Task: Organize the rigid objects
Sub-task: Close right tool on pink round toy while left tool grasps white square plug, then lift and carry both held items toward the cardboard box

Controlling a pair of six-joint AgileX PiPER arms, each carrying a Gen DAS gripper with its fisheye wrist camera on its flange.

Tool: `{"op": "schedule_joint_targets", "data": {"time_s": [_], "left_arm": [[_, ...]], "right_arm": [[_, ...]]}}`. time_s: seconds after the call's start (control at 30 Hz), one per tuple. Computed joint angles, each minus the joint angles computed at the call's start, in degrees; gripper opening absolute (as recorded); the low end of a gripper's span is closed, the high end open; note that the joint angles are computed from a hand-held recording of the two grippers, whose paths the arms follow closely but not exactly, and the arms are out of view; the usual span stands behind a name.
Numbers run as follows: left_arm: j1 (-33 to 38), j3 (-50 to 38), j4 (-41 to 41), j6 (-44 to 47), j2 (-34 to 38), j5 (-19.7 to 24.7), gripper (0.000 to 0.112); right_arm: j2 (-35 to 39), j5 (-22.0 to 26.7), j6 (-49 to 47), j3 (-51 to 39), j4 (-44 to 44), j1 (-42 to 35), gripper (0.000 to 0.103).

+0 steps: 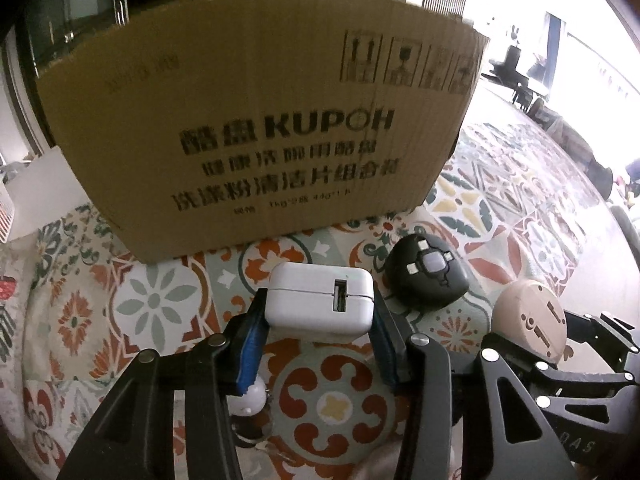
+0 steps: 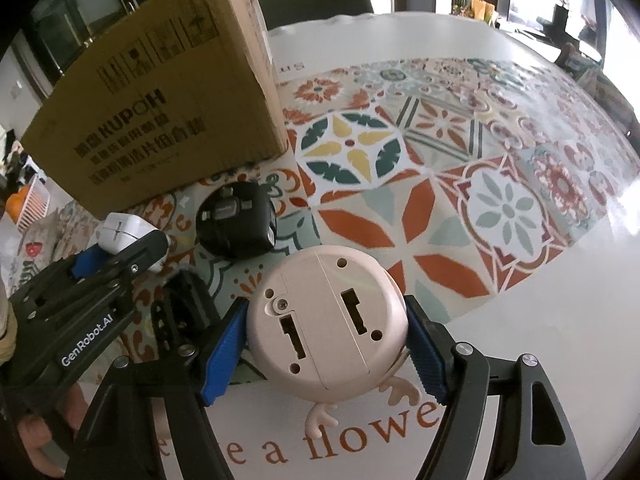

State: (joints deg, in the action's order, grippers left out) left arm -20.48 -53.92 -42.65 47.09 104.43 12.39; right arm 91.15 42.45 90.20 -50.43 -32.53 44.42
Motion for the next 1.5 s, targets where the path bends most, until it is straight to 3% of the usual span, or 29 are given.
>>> {"op": "schedule_joint_targets", "data": {"time_s": [0.43,0.93,1.3,1.5], "left_arm": [[0.7,3.5,14.6,-17.1,-9.6,1.9,0.046],[-0.5,7.3,38.9,-47.2,-24.8,6.4,0.046],[-0.9,6.8,49.3,-59.3,-32.1,10.3,0.046],[-0.4,5.4,49.5,-59.9,-33.8,11.4,0.046]], "right_arm": [[-5.0,7.5,-3.9,-4.4,-1.6,2.5,0.075],[-10.2,13.3,-11.0,-10.6,-3.7,6.7,0.075],[-11.8,15.0,-14.8,-15.6,-5.0,8.8,0.075],[-11.5,16.6,-16.6,-18.9,-6.7,9.9,0.075]]}}
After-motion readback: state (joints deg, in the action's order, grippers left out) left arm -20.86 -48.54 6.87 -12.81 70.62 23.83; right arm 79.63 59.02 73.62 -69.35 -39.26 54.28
